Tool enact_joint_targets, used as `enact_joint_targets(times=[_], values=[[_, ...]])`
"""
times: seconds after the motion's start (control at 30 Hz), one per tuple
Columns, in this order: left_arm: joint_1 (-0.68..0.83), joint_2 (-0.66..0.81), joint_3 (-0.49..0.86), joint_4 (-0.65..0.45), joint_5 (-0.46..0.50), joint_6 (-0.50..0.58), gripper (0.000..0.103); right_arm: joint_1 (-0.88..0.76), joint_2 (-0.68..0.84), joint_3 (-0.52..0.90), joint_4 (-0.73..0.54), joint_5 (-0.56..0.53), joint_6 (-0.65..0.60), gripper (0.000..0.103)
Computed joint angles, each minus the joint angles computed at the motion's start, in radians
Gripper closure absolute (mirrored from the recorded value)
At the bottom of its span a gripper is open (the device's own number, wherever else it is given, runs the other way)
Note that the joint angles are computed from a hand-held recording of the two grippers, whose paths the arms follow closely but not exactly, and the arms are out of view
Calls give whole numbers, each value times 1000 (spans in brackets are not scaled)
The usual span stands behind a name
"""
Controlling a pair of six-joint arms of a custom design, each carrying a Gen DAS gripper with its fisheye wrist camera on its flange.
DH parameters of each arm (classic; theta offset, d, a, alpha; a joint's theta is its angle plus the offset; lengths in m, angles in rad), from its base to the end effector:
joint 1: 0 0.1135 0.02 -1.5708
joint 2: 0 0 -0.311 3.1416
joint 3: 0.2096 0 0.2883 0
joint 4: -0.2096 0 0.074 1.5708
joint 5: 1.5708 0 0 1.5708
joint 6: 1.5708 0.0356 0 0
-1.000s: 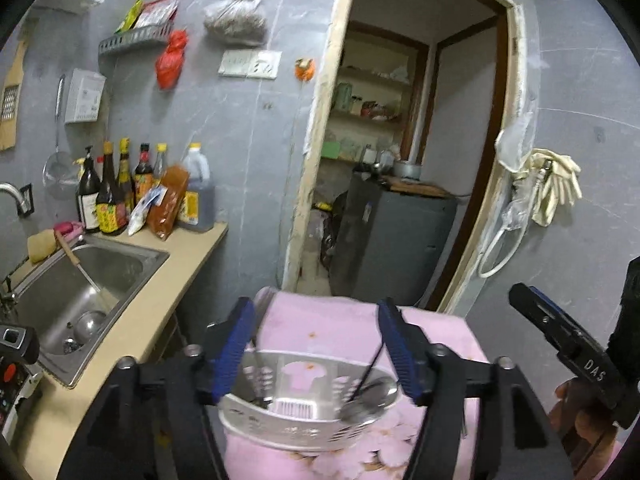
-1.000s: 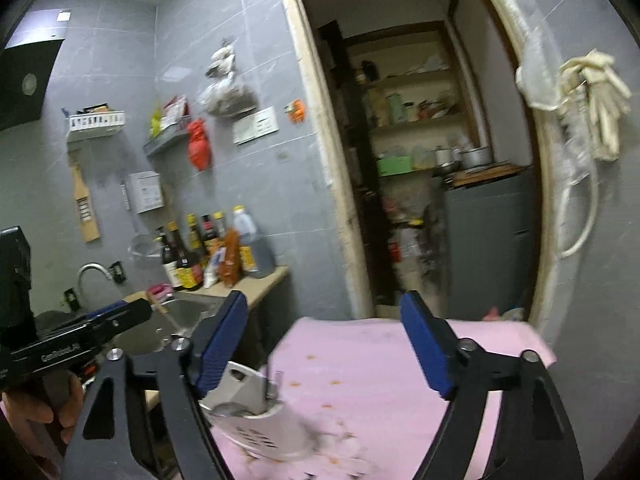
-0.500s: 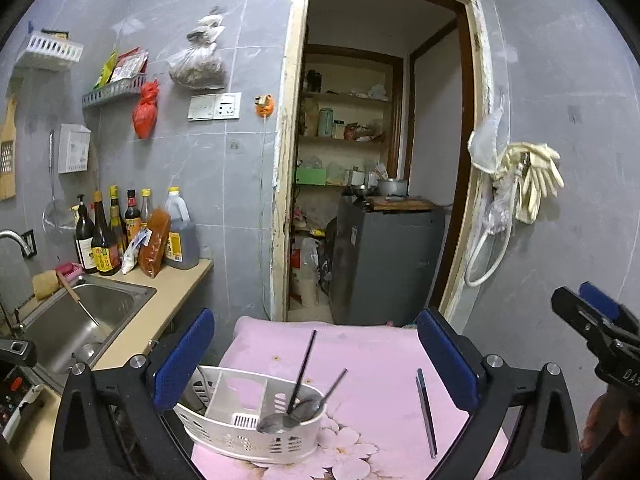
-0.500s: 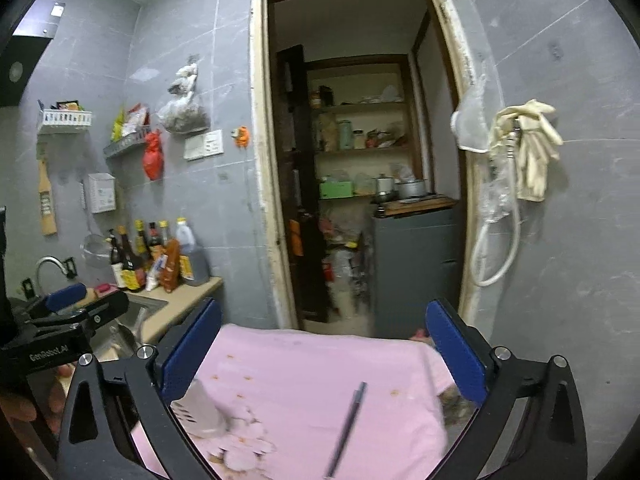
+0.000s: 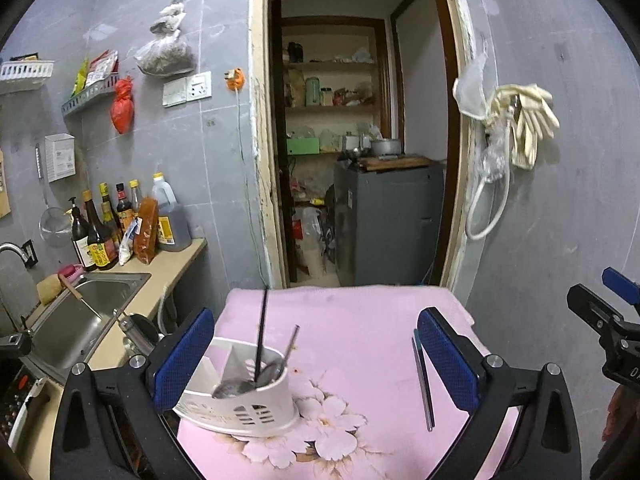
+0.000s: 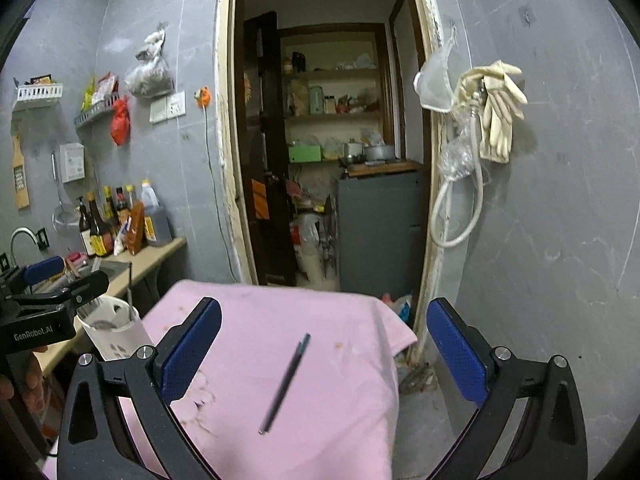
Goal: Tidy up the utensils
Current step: 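Withdraw both open tools from the holder toward the remaining chopstick, then lower the right tool onto the black chopstick while the left tool approaches the steel rod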
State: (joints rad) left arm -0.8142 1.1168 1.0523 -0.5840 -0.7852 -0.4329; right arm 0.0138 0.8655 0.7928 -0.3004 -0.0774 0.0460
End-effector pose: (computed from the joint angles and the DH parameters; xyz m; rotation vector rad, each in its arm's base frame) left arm 0.1885 -0.1630 0.3748 -0.0247 2.0132 0.0908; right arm 0.2059 0.0056 0.3497 -0.0200 1.9443 0.1149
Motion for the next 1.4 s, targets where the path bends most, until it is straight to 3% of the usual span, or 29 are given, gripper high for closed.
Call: enact_joint_targets(times=[0.33, 0.6, 1.07, 1.4], values=[[-44, 112, 11, 12, 44, -53, 1, -177, 96, -59, 50, -172, -86, 2], [-10, 230, -2, 102, 159, -82, 1, -289, 250, -71, 168, -293, -130, 2], [131, 453, -26, 270, 310, -73, 1, -173, 629, 24, 274, -272, -189, 2], [240, 542, -5, 314, 445, -32, 1, -38, 818, 174, 145, -223, -264, 2]])
